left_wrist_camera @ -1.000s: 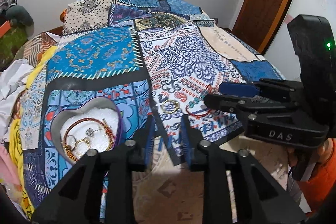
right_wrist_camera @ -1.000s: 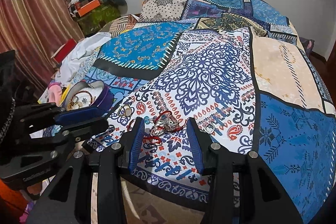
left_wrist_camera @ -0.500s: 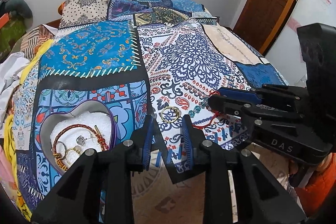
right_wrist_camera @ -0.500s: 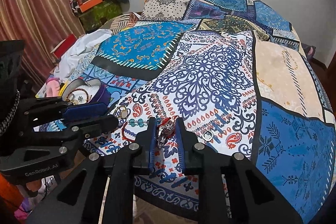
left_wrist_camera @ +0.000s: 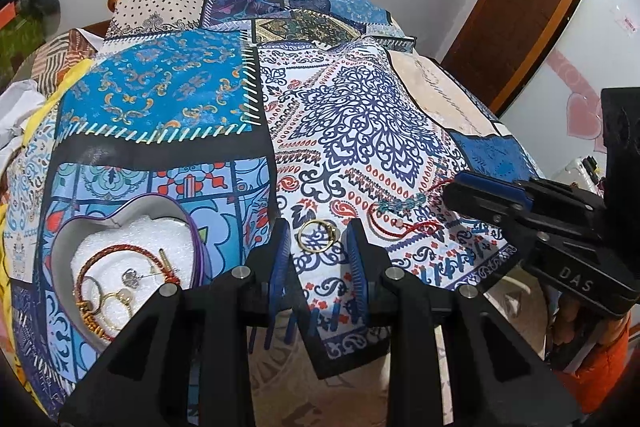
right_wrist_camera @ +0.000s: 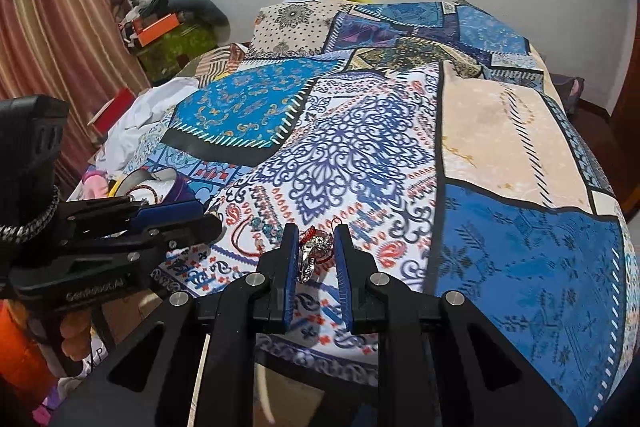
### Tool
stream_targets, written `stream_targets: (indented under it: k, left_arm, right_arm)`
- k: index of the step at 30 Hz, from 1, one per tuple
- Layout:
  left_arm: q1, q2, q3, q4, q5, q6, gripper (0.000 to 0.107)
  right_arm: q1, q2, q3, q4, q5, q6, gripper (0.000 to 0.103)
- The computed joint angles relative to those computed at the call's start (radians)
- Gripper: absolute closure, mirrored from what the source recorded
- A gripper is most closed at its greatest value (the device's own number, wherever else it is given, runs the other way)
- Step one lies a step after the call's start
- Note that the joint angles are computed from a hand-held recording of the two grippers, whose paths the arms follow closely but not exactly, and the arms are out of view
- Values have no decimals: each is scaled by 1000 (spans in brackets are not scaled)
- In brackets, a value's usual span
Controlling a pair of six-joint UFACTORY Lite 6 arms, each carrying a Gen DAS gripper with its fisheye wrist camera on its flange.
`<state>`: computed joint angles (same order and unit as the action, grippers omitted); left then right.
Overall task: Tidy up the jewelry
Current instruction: 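Grasp a gold hoop ring with the left gripper while the right gripper grasps a red dangling earring, then carry the gold hoop in the left gripper and red earring in the right over the heart box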
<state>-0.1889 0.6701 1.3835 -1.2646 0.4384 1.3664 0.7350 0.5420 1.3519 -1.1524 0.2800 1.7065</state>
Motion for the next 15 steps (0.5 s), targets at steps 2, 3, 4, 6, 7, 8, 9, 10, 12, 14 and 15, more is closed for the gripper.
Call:
stream_targets:
  k: [2,3,4,6,7,8,9,10,12,14,15]
  left_arm:
    - [-8,3,0,-18,-15,16,80]
    - [-12,1,-6,-28,-24,27,81]
    - [-15,-1,-11,-36,-32,38,84]
    - [-17,-6,-16,-42,-33,47,86]
    - [-18,-8,-18,-42,-32,47,86]
    - [-18,-12,-22,-45,-31,51,86]
    - [-18,-17,-29,-50,-31,59,86]
    - [-19,-22,-36,-57,-33,67,86]
    - [-19,-32,-48,-73,-29,85,86]
    - [-20,-45,-63,-86,-30,100,86]
    - [-24,-57,-76,-99,-34,116,86]
  right_arm:
    - [-2,-8,-14,-5,-5,10,87]
    - [-2,-13,-24,-11,-9,17,87]
    - [0,-15,-29,-8,-7,15,87]
    - [3,-18,-37,14,-6,-10,87]
    - [4,-21,-43,19,-8,-15,87]
    - [4,-25,-50,25,-11,-21,87]
    - [9,-31,-57,25,-7,-19,87]
    - [13,-36,-64,26,-1,-18,87]
    - [19,-45,-70,46,10,-34,87]
    - [22,-48,-71,71,18,-57,87]
    - [23,-50,-72,83,22,-66,86]
